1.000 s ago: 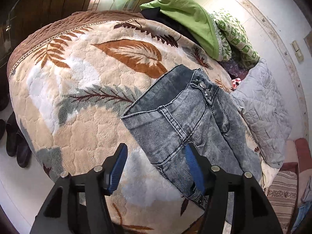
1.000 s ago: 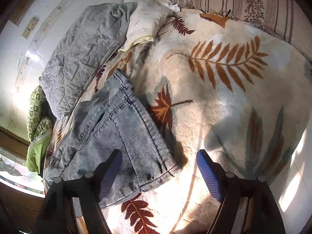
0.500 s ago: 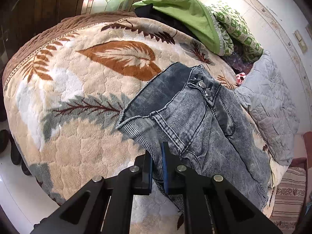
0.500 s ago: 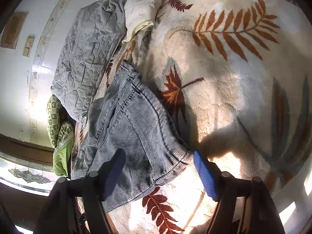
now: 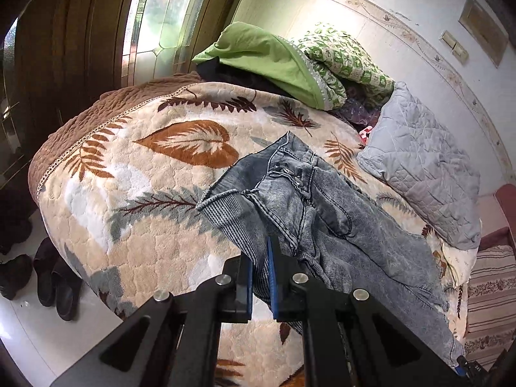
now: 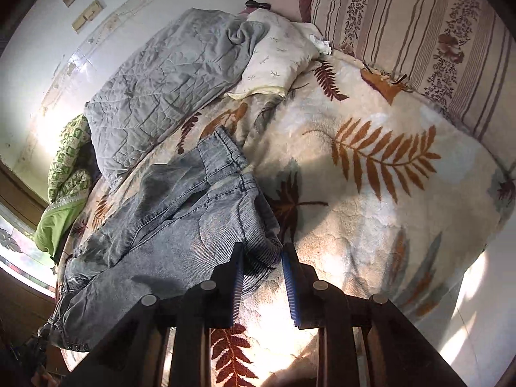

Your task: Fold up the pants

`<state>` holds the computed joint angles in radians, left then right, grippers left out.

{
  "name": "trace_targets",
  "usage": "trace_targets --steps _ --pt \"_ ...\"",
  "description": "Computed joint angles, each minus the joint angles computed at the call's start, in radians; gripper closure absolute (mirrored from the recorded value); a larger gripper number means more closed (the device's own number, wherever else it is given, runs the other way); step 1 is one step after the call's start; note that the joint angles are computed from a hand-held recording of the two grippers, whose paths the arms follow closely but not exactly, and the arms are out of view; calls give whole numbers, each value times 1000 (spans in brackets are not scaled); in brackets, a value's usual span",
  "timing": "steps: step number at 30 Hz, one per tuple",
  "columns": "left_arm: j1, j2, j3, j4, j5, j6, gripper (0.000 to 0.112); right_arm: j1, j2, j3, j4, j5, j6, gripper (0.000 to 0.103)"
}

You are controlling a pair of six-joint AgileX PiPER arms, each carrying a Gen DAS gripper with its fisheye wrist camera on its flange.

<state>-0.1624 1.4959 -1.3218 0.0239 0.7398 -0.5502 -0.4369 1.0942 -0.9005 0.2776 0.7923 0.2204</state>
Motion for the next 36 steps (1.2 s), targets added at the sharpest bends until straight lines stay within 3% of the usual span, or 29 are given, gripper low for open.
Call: trace_targets --steps 2,4,5,8,11,12,13,17,19,21,23,26,28,32,36 --pt "18 20 37 -35 12 34 99 -23 45 7 6 34 -35 71" --pt "46 46 55 -52 44 39 90 -29 102 30 -7 44 -30 28" --pt "67 38 71 -67 39 38 90 -33 109 47 -12 36 -29 26" --pt "71 -15 80 17 17 -47 80 -74 45 79 -4 2 -8 26" --pt "61 -41 37 -10 -24 -5 65 -137 -19 42 193 19 -161 26" --pt "49 -38 22 -21 -37 7 53 -138 -10 16 267 40 -232 25" --pt "37 -30 7 -34 -45 23 50 -112 11 -15 322 54 -273 25" --pt "-18 46 -14 -74 -66 97 47 -28 127 -15 412 58 -330 25" --pt "-38 160 -70 -71 32 133 40 -2 226 23 396 43 -311 25" --pt "-66 248 -106 -9 112 147 41 -17 208 49 424 24 -305 25" --pt "-81 211 -95 31 71 117 41 -23 189 -21 358 58 -246 25" --pt "-51 194 -161 -60 25 167 41 -34 222 -139 345 72 -250 25" --pt "-43 248 -277 -46 57 172 41 -41 306 -224 365 69 -257 25" --pt "26 463 -588 -152 194 223 41 -6 528 -428 311 42 -188 25" --pt "35 639 -826 -98 280 200 41 47 711 -649 123 58 -36 26"
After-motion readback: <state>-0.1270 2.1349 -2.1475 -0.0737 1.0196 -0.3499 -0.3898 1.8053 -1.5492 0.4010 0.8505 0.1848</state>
